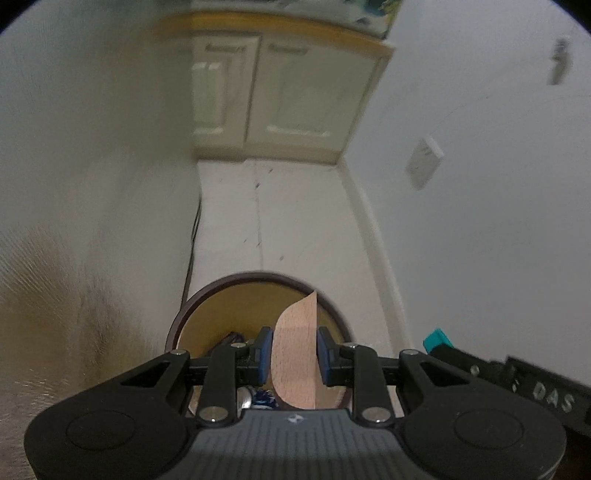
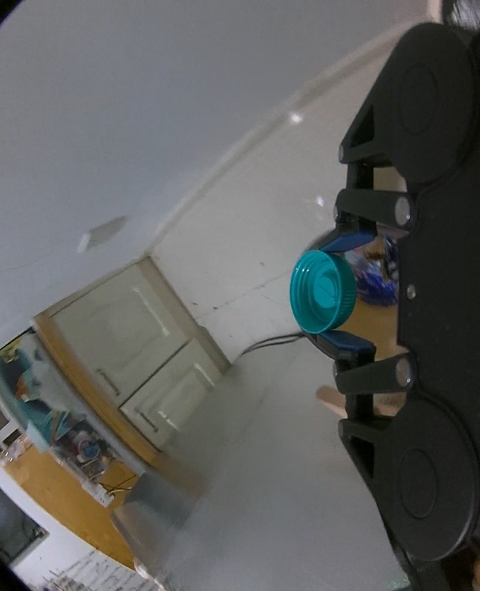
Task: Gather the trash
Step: 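Open the left tool while the right tool opens, dropping wooden piece and cap into the wastebasket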
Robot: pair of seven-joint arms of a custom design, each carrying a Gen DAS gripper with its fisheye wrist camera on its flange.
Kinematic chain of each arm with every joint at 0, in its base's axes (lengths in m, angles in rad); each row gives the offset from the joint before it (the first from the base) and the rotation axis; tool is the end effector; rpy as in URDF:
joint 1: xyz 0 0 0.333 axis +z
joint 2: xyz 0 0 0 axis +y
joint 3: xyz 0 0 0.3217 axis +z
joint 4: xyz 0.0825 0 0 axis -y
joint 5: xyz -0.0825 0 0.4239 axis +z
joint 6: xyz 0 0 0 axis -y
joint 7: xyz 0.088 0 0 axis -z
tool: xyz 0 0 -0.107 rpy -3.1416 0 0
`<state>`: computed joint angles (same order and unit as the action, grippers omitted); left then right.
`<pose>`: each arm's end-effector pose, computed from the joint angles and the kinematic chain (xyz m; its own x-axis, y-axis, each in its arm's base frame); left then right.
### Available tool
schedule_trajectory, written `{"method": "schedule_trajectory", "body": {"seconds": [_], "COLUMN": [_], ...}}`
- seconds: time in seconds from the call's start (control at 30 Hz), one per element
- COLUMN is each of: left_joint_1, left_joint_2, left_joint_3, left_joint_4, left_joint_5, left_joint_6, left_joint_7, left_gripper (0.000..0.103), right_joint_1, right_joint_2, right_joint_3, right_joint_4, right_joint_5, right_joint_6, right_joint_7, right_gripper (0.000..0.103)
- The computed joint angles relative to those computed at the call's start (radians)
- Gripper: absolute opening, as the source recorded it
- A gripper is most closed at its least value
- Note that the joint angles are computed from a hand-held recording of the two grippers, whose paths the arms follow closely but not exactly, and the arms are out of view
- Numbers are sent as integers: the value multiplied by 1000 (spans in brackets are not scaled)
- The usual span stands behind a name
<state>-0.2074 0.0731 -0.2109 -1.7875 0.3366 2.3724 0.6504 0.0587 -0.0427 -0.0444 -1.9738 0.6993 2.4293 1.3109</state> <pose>0.6103 -0.2631 0.5571 0.2659 -0.9470 0.1800 -0.7937 -0.3211 -0.5166 0.6231 0.0107 0.5344 0.0027 -0.8639 -0.5037 -0.8506 0.2628 -0.4554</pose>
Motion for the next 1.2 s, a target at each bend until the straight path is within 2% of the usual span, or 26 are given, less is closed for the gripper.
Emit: {"method": "schedule_trajectory", "body": {"seconds": [0.17,0.33,0.5,0.7,0.8,0.83,1.07,1.2], "left_joint_1": [26,50,70,76,79,79,74,71], "left_joint_2": [32,73,132,160,163,162,159,143], "left_joint_3": [11,15,2,16,15,15,14,18], "left_joint_4": [-60,-77,-51,-58,-59,-62,-43,-42], "left_joint_5": [-60,-94,-133,-105,-99,-93,-78,-67], "left_joint_6": [55,107,119,152,155,154,51,-7], "left_joint_7": [8,31,142,107,99,98,108,104], "left_gripper": [27,27,27,28,44,48,49,54], "right_joint_1": [17,27,31,35,32,32,29,21], "right_joint_2": [55,119,166,203,215,218,224,225], "right_joint_3": [15,24,33,39,40,39,41,49], "right_joint_4": [-17,5,36,62,69,71,73,76], "right_joint_5": [38,-27,-29,-37,-32,-36,-33,19], "right_joint_6": [3,-10,-11,-11,-17,-17,-23,-22], "right_joint_7": [-42,-43,-47,-71,-78,-78,-85,-135], "right_gripper": [47,47,47,47,47,47,47,49]}}
